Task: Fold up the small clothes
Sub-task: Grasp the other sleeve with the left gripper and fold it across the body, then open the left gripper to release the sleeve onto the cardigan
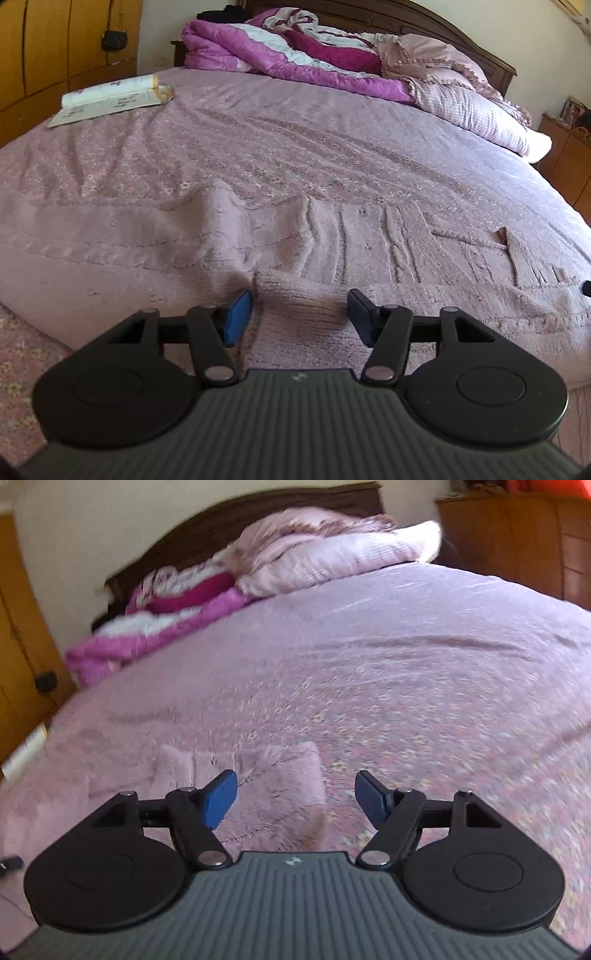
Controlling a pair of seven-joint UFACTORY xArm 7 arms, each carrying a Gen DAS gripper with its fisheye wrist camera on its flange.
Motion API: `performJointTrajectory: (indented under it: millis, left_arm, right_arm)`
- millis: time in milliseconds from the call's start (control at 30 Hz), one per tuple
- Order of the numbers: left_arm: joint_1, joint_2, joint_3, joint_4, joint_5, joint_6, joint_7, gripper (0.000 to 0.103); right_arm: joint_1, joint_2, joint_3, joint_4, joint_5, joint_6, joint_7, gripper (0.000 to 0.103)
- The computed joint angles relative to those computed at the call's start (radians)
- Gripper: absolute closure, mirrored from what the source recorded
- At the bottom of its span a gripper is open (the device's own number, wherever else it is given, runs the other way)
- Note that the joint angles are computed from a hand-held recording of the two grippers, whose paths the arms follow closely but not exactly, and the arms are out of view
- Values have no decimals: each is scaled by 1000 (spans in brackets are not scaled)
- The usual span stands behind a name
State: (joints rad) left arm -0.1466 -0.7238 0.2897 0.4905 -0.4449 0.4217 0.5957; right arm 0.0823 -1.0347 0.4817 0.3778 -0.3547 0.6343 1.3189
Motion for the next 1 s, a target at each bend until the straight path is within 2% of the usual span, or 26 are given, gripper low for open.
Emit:
performJointTrajectory:
  millis: [33, 67, 100, 133, 167, 300, 367, 433, 500, 533, 633, 700, 767, 833, 900, 1000]
  left_arm:
    - [-12, -6, 5, -6, 0, -7, 20, 73]
    - [-24, -13, 12, -8, 0, -5, 40, 89]
    - [-35, -21, 21, -8, -6, 3, 53, 89]
    - [-47, -38, 27, -17, -16, -9, 70, 89]
    - [-58, -52, 31, -25, -21, -26, 88, 89]
    - [-124, -63, 64, -27, -47, -92, 131, 89]
    - [-143, -30, 67, -14, -48, -107, 138, 86]
    - [-108, 21, 18, -11, -19, -139, 112, 72]
    - [-27, 69, -63, -7, 36, -158, 41, 39]
    - [-1, 83, -86, -10, 59, -174, 16, 35]
    - [-15, 69, -50, -13, 83, -169, 18, 35]
    - [-8, 53, -42, -11, 98, -144, 16, 35]
    - [-14, 29, -20, -8, 101, -110, 26, 35]
    - [-8, 12, -16, -6, 100, -83, 25, 35]
    - [10, 3, -26, -8, 104, -61, 11, 35]
    - [15, -13, -34, -31, 111, -73, 17, 35]
  right_arm:
    - [-10, 39, 0, 19, 0, -3, -7, 29]
    - [-17, 76, -8, 31, 0, -10, -16, 46]
    - [-15, 107, -22, 37, 4, -23, -28, 75]
    - [-17, 139, -37, 48, 4, -31, -43, 85]
    - [-27, 142, -25, 55, -3, -23, -34, 91]
    - [-57, 69, 31, 47, -52, 5, 17, 94]
    - [-70, 59, 40, 46, -65, 23, 34, 95]
    - [-72, 74, 44, 45, -72, 42, 40, 95]
    - [-75, 105, 45, 47, -86, 48, 39, 94]
    - [-80, 119, 49, 47, -95, 50, 45, 94]
    - [-75, 122, 43, 38, -112, 48, 73, 91]
    - [-59, 117, 26, 34, -113, 54, 73, 75]
    - [-46, 114, 15, 47, -106, 84, 68, 66]
    - [-16, 78, 13, 59, -99, 128, 58, 62]
    - [16, 39, 20, 73, -93, 162, 45, 53]
    - [71, 1, 27, 98, -66, 203, 11, 46]
